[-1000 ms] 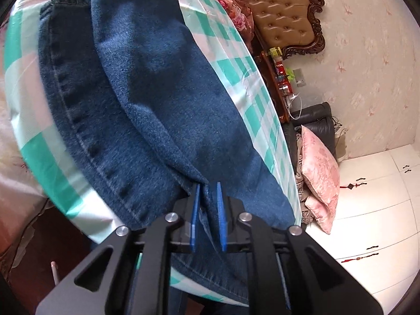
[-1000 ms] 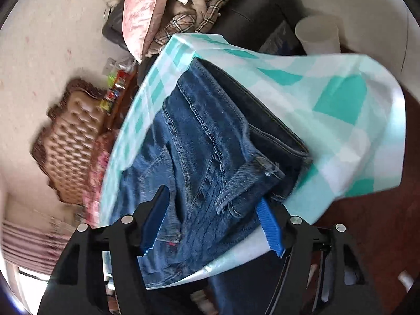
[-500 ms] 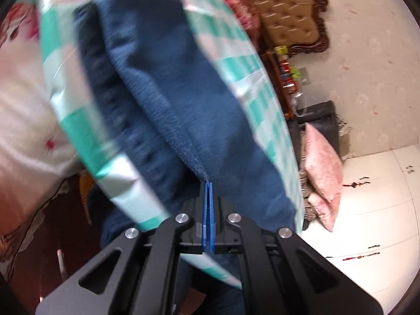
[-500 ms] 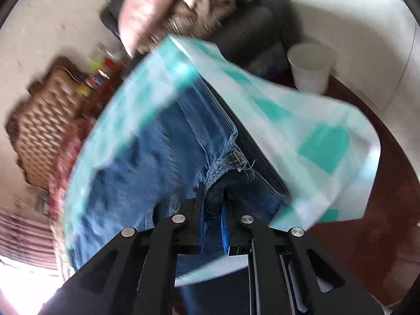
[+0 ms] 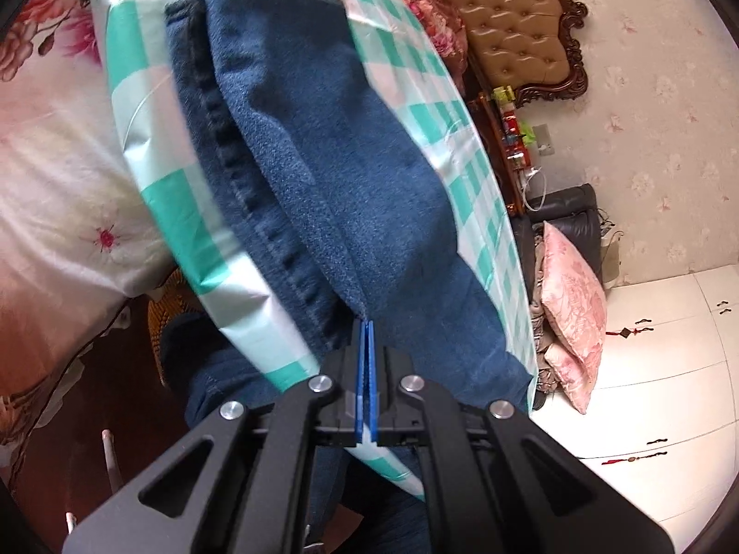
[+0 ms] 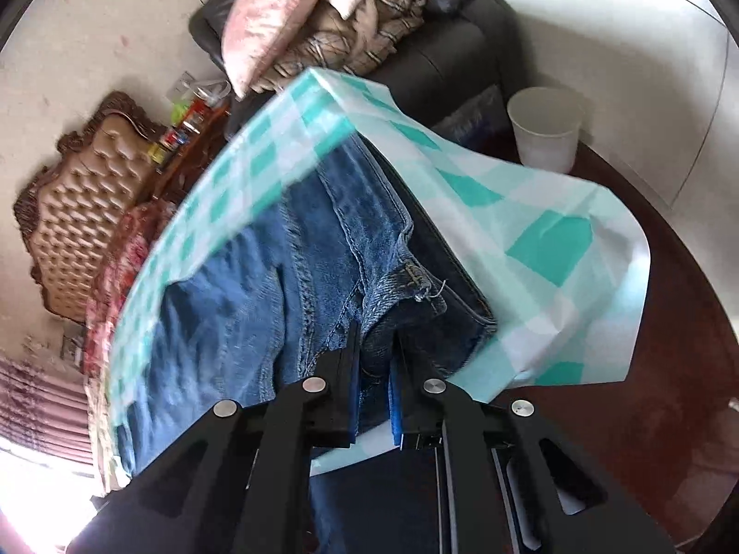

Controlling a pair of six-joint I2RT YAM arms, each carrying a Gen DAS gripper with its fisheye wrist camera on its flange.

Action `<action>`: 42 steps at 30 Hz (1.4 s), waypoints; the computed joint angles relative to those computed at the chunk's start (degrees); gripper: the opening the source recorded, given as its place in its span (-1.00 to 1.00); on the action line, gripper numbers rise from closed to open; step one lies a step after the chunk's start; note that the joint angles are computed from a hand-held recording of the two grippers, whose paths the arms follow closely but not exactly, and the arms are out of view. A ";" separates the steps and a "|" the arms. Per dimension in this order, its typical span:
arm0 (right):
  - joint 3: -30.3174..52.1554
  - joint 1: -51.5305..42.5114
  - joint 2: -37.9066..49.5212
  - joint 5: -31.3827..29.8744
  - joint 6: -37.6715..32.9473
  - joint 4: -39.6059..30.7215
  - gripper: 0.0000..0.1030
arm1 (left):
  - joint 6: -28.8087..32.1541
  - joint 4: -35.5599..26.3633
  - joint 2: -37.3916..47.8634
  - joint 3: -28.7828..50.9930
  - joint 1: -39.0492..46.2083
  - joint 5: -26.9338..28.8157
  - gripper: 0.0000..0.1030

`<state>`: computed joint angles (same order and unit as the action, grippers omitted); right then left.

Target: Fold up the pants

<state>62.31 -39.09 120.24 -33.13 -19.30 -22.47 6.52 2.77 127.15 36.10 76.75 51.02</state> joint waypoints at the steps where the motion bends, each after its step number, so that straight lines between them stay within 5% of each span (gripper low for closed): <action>1: -0.71 0.61 0.22 1.42 0.38 1.35 -0.77 | 0.10 -0.12 0.41 0.15 0.30 0.06 -0.99; 11: -10.17 6.65 -0.09 14.26 1.13 18.49 -0.80 | 1.04 0.86 4.18 1.68 0.49 0.10 -0.97; 13: -11.43 7.89 -0.40 16.49 1.53 20.79 -0.79 | 0.62 1.30 3.98 2.70 1.28 0.34 -0.83; 20: -11.74 8.98 -0.20 18.40 2.73 22.05 -0.79 | -5.29 0.23 8.77 14.82 3.51 0.17 -0.73; 24: -11.99 9.16 -0.42 18.66 3.29 22.09 -0.79 | -7.10 -1.29 10.96 20.59 3.30 -1.91 -1.00; 29: -11.70 9.02 -0.29 18.32 3.57 21.70 -0.79 | -5.03 5.80 -0.75 8.96 5.80 -2.58 -1.00; 31: -11.70 9.31 -0.23 18.74 3.66 21.93 -0.79 | -6.79 4.91 1.70 10.99 7.72 -2.10 -0.74; 32: -11.70 9.54 -0.25 19.07 3.57 21.99 -0.79 | -7.25 3.78 3.63 13.15 8.10 -2.05 -0.42; 42: -11.75 8.82 -0.15 17.90 3.77 22.14 -0.82 | -10.48 0.51 9.93 20.57 6.91 -3.29 -0.46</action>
<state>50.55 -30.26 120.09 -15.24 -15.53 -0.33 -3.96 3.29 137.09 56.67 83.65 47.73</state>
